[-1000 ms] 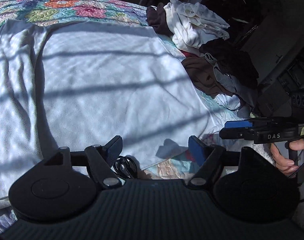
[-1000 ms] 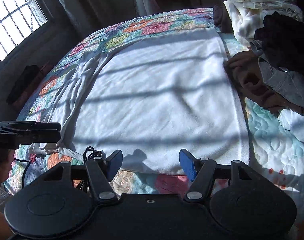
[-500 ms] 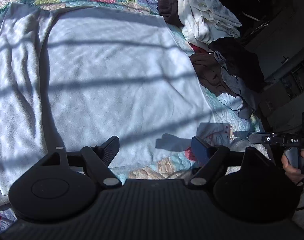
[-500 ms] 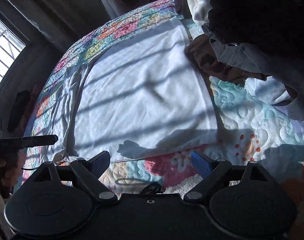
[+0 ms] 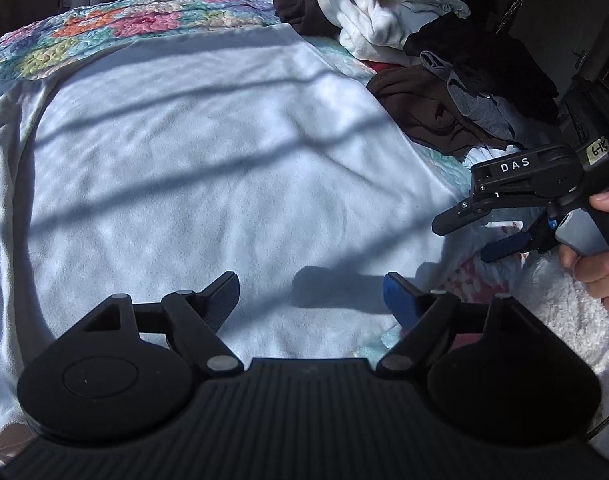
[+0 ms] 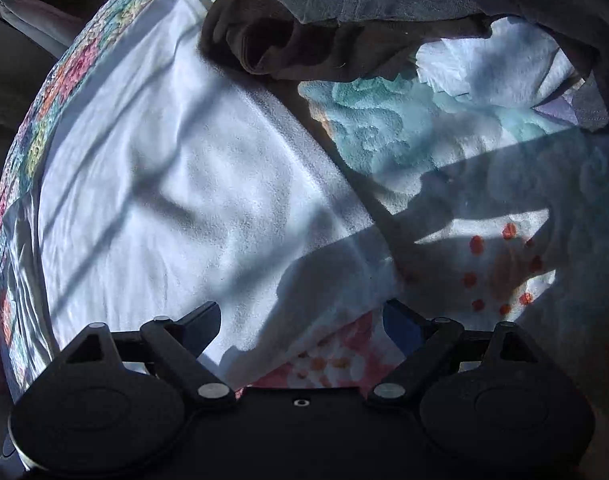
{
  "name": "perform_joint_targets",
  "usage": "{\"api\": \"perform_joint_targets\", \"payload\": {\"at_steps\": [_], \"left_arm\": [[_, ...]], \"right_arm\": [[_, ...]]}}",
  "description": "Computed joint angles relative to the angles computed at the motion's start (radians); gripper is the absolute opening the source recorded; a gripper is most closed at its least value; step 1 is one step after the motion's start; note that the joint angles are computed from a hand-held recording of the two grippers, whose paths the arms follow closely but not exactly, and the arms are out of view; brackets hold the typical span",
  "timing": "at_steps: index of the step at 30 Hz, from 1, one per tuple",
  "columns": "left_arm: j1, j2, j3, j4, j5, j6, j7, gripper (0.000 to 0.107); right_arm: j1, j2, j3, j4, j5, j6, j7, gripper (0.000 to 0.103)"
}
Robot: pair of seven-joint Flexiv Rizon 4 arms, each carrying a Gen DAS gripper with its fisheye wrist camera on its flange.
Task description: Fold clothes
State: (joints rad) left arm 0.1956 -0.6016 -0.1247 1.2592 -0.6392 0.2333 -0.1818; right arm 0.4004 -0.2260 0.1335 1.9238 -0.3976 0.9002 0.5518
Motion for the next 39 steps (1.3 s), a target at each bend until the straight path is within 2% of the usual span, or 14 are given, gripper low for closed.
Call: {"api": "perform_joint_targets", "payload": {"at_steps": [3, 6, 8, 9, 10, 11, 14, 20, 24, 29, 33, 35, 37, 39], "left_arm": [[-0.012, 0.008, 0.013, 0.011, 0.027, 0.029, -0.005, 0.079], [-0.014, 0.015, 0.016, 0.026, 0.039, 0.052, 0.005, 0.079], [-0.013, 0.013, 0.016, 0.024, 0.041, 0.050, -0.001, 0.079], [-0.011, 0.010, 0.015, 0.017, 0.042, 0.041, -0.004, 0.079], [-0.007, 0.006, 0.012, 0.009, 0.041, 0.030, -0.004, 0.079], [-0.002, 0.000, 0.007, -0.001, 0.035, 0.013, -0.004, 0.079], [0.020, -0.024, -0.017, -0.042, -0.012, -0.057, -0.010, 0.079], [0.041, -0.056, -0.060, -0.065, -0.173, -0.055, -0.074, 0.074], [0.071, -0.079, -0.095, -0.091, -0.237, -0.133, -0.056, 0.074], [0.057, -0.026, -0.084, -0.007, -0.281, -0.076, 0.076, 0.075], [0.049, -0.039, -0.080, -0.023, -0.308, -0.058, 0.046, 0.075], [0.042, -0.033, -0.077, -0.008, -0.332, 0.001, 0.040, 0.070], [0.025, -0.017, -0.065, 0.029, -0.354, 0.116, 0.042, 0.023], [0.033, -0.039, -0.065, 0.000, -0.346, 0.141, 0.003, 0.017]], "right_arm": [[0.009, -0.014, -0.018, 0.020, -0.009, 0.035, 0.116, 0.092], [0.047, -0.010, -0.064, 0.041, -0.184, 0.014, 0.321, 0.087], [0.050, -0.018, -0.062, 0.032, -0.260, -0.008, 0.332, 0.048], [0.053, -0.019, -0.063, 0.029, -0.301, -0.018, 0.339, 0.038], [0.056, -0.020, -0.064, 0.025, -0.342, -0.028, 0.344, 0.020], [0.055, -0.024, -0.061, 0.009, -0.363, -0.048, 0.317, 0.014], [0.057, -0.042, -0.060, -0.041, -0.442, -0.092, 0.224, 0.012], [0.005, -0.066, -0.125, -0.064, -0.766, 0.153, 0.228, 0.011], [-0.005, -0.073, -0.123, -0.091, -0.831, 0.192, 0.209, 0.011], [-0.040, -0.098, -0.146, -0.120, -0.948, 0.331, 0.308, 0.011], [-0.053, -0.159, -0.155, -0.191, -0.891, 0.454, 0.272, 0.011], [-0.037, -0.199, -0.185, -0.247, -0.888, 0.510, 0.263, 0.011], [-0.016, -0.226, -0.193, -0.292, -0.840, 0.505, 0.193, 0.011], [-0.011, -0.263, -0.181, -0.339, -0.755, 0.510, 0.103, 0.011]]}}
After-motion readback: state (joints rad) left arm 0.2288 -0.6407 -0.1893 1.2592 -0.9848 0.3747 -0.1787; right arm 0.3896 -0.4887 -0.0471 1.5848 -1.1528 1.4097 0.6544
